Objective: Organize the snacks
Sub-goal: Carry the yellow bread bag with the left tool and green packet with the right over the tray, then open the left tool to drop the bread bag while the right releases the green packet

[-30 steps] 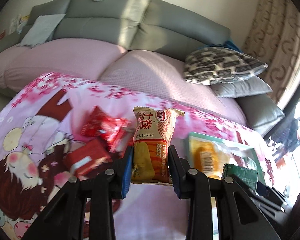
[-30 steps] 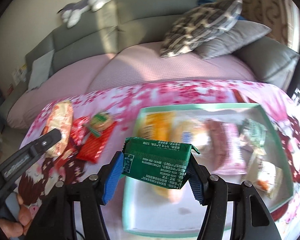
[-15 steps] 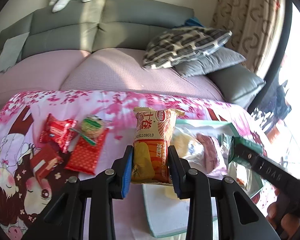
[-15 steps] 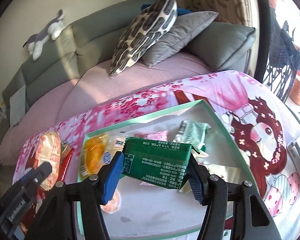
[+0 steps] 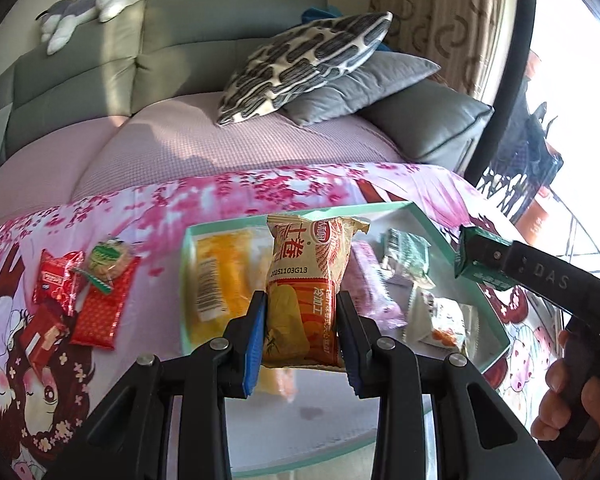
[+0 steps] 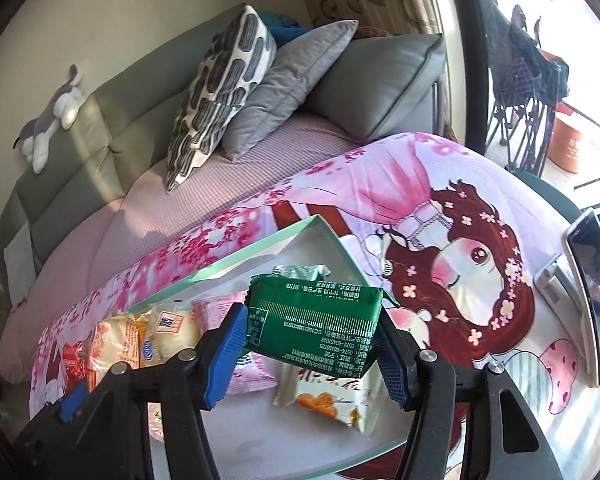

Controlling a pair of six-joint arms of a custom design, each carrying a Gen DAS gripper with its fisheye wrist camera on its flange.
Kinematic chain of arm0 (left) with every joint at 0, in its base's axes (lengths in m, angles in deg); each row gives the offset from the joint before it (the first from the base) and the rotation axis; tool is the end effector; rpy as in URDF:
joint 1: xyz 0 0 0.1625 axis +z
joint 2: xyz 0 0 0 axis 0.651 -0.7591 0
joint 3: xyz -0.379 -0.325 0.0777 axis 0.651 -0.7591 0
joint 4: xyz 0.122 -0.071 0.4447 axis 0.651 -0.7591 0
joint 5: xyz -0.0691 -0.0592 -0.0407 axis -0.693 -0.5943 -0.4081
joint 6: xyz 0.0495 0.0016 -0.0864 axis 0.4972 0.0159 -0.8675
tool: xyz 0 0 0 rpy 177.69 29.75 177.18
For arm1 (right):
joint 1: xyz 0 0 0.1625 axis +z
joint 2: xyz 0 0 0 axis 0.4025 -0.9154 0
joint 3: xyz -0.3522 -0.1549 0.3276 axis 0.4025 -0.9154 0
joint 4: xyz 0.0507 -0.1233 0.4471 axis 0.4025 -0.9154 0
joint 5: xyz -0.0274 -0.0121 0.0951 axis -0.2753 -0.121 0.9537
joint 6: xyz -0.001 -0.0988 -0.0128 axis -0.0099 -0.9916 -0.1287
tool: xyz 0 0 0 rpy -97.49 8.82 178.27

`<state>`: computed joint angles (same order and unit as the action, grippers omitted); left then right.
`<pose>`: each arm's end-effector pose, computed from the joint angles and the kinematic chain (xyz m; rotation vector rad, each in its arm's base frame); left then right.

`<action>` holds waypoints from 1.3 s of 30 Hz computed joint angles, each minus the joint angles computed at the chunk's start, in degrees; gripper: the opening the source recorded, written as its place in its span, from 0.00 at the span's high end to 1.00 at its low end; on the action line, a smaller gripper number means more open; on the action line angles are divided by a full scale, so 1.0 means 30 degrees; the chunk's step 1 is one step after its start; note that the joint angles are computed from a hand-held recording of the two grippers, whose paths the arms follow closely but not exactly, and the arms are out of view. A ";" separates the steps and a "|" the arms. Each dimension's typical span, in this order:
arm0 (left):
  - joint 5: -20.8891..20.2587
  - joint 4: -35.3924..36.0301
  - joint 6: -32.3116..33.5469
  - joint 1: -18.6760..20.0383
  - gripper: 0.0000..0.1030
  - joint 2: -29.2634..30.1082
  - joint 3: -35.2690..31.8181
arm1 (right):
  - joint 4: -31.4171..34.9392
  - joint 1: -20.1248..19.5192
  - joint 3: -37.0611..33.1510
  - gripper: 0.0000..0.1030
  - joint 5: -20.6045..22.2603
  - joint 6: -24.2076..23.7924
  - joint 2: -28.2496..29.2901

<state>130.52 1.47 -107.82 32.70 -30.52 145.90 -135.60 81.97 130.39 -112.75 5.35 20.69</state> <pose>-0.0491 -0.8084 0.2054 0.5626 2.3967 -0.8420 0.2733 -0.7533 -0.0124 -0.1887 -2.1815 1.2631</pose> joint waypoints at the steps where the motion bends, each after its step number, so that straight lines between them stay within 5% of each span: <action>1: 0.0012 0.0047 0.0093 -0.0066 0.66 0.0092 0.0001 | 0.0022 -0.0076 0.0112 0.38 0.0094 0.0124 -0.0070; 39: -0.0748 0.0662 0.0105 -0.0008 0.65 0.1238 -0.0697 | 0.2499 -0.0493 -0.1397 0.37 0.1074 -0.0942 0.1025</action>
